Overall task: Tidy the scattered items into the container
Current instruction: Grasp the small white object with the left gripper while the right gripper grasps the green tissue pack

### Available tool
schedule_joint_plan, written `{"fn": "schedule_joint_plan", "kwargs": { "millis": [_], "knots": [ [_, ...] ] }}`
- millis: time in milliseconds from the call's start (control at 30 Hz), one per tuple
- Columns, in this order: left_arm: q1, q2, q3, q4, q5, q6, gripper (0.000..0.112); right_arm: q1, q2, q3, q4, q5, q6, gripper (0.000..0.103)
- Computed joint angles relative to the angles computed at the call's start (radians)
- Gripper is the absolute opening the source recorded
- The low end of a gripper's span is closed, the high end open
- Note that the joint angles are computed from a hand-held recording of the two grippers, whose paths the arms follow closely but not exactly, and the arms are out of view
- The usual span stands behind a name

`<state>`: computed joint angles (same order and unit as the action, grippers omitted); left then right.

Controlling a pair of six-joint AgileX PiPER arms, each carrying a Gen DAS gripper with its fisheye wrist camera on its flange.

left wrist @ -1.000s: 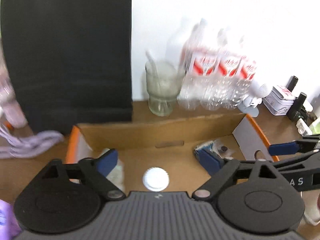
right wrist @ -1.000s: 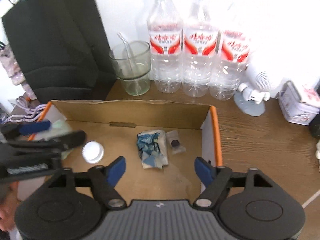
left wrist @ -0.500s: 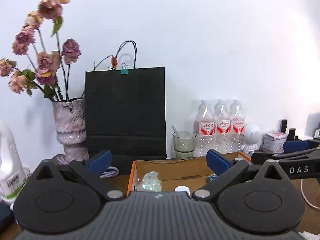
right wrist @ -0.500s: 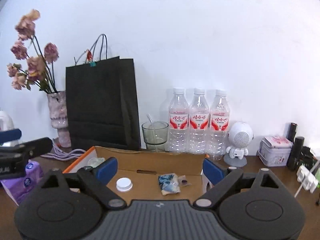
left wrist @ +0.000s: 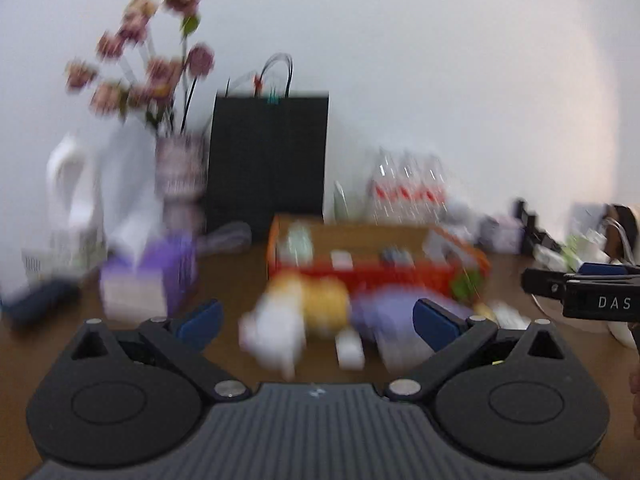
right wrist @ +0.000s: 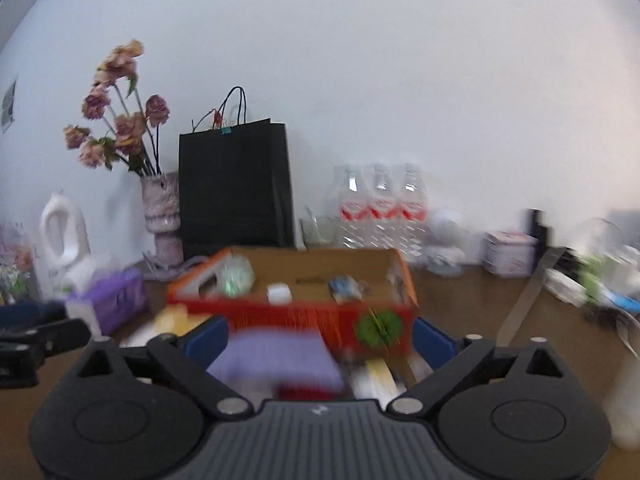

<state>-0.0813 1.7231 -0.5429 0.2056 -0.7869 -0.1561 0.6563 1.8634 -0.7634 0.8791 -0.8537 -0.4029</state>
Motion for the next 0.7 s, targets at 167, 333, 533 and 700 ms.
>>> {"fn": "schedule_joint_plan", "kwargs": {
  "millis": [167, 333, 533, 700],
  "knots": [
    [0.021, -0.013, 0.241, 0.008, -0.152, 0.125, 0.103, 0.251, 0.041, 0.222, 0.146, -0.178, 0.265, 0.100],
    [0.039, 0.000, 0.161, 0.039, -0.039, 0.050, 0.103, 0.283, 0.062, 0.212, 0.199, -0.169, 0.220, 0.099],
    [0.017, 0.039, 0.090, 0.057, -0.001, 0.049, 0.103, 0.150, 0.059, 0.126, 0.149, -0.006, 0.120, 0.098],
    [0.004, 0.098, -0.058, 0.137, 0.108, -0.051, 0.103, 0.023, 0.123, -0.049, 0.142, 0.187, -0.009, 0.095]
  ]
}}
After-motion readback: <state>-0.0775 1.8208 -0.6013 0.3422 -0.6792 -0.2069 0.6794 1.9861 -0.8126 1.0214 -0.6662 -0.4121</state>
